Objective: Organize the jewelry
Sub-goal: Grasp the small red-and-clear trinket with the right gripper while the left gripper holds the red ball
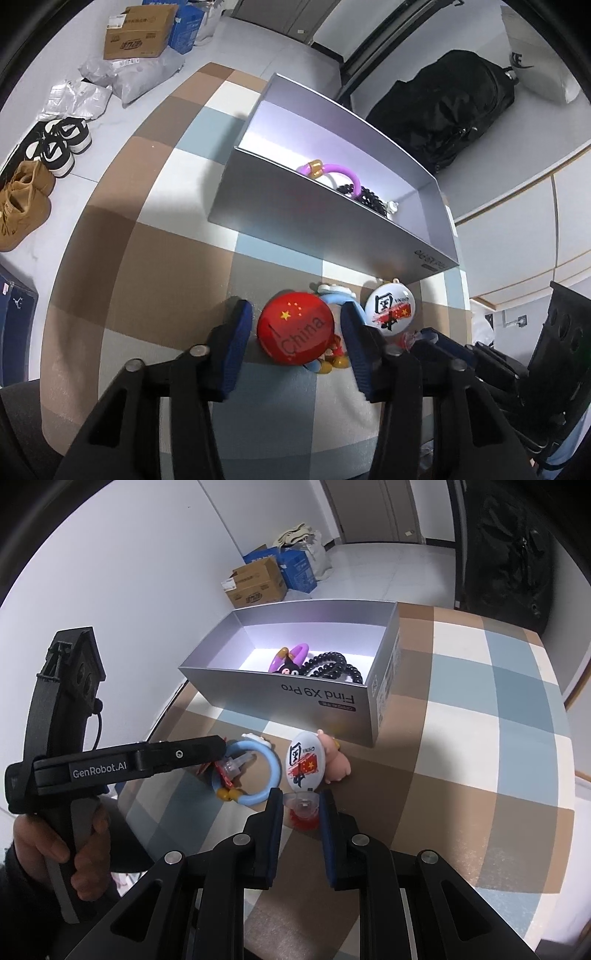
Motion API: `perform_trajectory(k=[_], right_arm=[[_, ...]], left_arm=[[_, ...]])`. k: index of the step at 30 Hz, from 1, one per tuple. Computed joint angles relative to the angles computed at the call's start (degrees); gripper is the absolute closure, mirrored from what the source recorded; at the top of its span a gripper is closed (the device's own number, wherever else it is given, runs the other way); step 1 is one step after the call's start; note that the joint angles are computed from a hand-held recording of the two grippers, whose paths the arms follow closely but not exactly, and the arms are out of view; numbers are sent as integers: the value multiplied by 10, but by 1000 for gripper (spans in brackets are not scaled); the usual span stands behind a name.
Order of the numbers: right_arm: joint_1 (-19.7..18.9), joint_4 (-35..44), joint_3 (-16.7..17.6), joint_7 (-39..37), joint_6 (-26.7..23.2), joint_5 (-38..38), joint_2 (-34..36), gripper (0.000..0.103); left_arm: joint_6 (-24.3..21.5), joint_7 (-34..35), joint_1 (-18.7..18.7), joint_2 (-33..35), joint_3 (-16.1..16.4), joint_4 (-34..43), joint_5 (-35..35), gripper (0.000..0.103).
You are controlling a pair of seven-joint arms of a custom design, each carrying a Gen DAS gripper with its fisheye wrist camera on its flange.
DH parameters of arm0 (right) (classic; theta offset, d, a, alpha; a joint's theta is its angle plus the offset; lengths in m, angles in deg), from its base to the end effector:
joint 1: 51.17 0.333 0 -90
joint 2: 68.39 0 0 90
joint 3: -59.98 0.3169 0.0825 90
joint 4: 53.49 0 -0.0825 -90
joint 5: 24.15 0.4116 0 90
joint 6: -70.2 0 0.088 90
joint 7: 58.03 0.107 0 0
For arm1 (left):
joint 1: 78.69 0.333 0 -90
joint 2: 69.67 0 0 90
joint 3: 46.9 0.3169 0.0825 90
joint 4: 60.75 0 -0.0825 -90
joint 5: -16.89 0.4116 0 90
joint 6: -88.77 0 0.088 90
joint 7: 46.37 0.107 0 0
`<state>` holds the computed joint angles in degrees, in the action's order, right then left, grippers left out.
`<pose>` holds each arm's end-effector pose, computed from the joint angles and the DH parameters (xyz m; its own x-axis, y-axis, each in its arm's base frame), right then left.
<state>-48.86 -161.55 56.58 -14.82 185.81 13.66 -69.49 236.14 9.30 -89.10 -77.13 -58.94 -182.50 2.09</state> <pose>0.6014 0.0242 0.5295 0.5648 -0.7445 -0.3560 -0.7965 -0.3788 -0.4713 0.5381 -0.2222 0.5201 0.2502 -0.8489 0.4656 -0.8489 -0.4236 -0.3161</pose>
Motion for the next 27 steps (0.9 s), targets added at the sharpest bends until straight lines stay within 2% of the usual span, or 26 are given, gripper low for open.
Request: perform_trajectory(k=[4,6,13,16,19,24,27], right_arm=[[0,-1,0,-3,2,0,-2,85],[1,-2,0,-5,3,1,-3,85],[-2,3,-3,-4,-3,15,-1,85],[-4,5,-3,-6,-3,18,-2,85],[-3,6,-2,-5,-3,18,-2,85],[-1,6,-1,-11,-4,20,-3,85],[0,6,0,-12,-4,22,-3,85]], left_arm=[[2,-1,0,3,-1,5,4,72],[5,-2,-1,4,-2,9,8,80],[12,24,-6,-5,9,-2,-61,82],[0,-9,3,-13,3,-5,-32,82],[-6,-6,3,-20,6,-10,-43,82],[-44,-42,12,-18,-8,5,40,83],[-45,-43,9,-18,-9,8,59,91]])
